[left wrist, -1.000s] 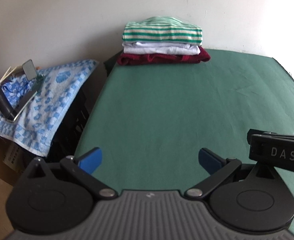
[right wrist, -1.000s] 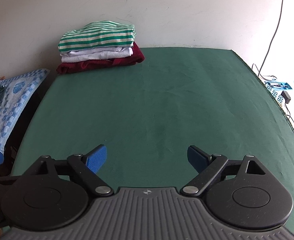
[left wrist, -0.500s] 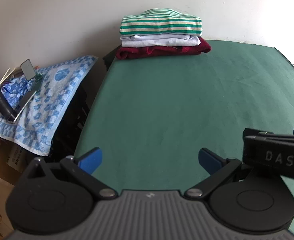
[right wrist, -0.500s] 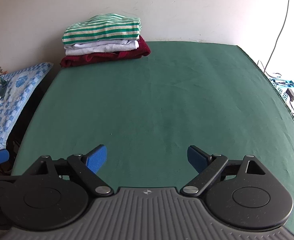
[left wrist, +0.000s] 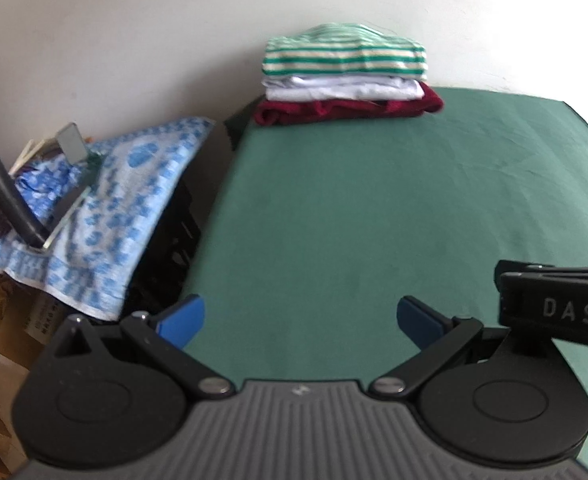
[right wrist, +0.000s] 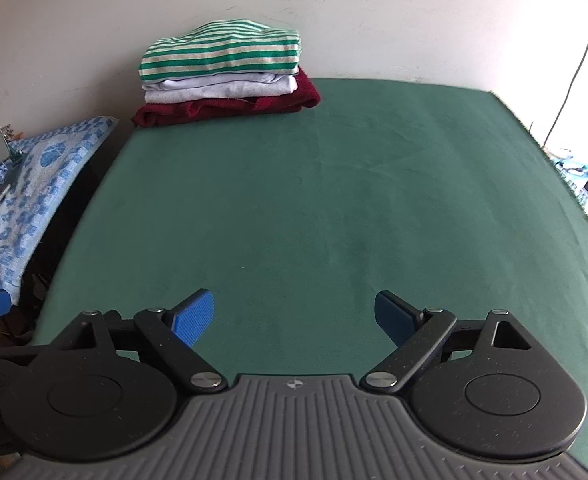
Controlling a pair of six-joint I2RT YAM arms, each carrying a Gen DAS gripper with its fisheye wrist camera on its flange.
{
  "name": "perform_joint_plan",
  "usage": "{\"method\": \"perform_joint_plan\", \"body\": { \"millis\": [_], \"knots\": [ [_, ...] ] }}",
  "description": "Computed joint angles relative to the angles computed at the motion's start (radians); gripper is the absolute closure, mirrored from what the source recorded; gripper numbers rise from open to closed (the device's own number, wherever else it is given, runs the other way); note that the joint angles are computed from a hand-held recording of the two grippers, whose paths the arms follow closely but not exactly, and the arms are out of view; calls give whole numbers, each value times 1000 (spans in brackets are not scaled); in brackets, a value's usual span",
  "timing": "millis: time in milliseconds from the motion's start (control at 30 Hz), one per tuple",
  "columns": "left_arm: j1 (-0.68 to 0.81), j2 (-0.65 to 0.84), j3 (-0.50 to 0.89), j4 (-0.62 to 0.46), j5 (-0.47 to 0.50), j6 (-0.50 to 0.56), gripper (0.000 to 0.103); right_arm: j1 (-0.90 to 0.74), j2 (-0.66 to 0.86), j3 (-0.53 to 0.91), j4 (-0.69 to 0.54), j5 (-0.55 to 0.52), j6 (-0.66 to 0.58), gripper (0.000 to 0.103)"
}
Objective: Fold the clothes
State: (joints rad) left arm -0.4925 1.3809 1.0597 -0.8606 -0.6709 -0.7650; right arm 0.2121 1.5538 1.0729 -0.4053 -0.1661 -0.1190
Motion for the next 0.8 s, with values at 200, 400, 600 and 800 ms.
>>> {"method": "perform_joint_plan", "body": {
  "millis": [200, 400, 600, 800],
  "knots": [
    [63, -14, 71, 7, -46, 153, 0, 48, -6, 51, -1, 16, 86, 13],
    [92, -22, 105, 4, -52, 181, 0, 60, -54, 31, 53, 41, 115, 11],
    [84, -12, 74, -10, -6, 113, 0, 64, -41, 25, 47, 57, 88, 11],
    [75, -30, 54, -3, 10, 85, 0, 79, -47, 19, 37, 50, 109, 11]
  ]
}}
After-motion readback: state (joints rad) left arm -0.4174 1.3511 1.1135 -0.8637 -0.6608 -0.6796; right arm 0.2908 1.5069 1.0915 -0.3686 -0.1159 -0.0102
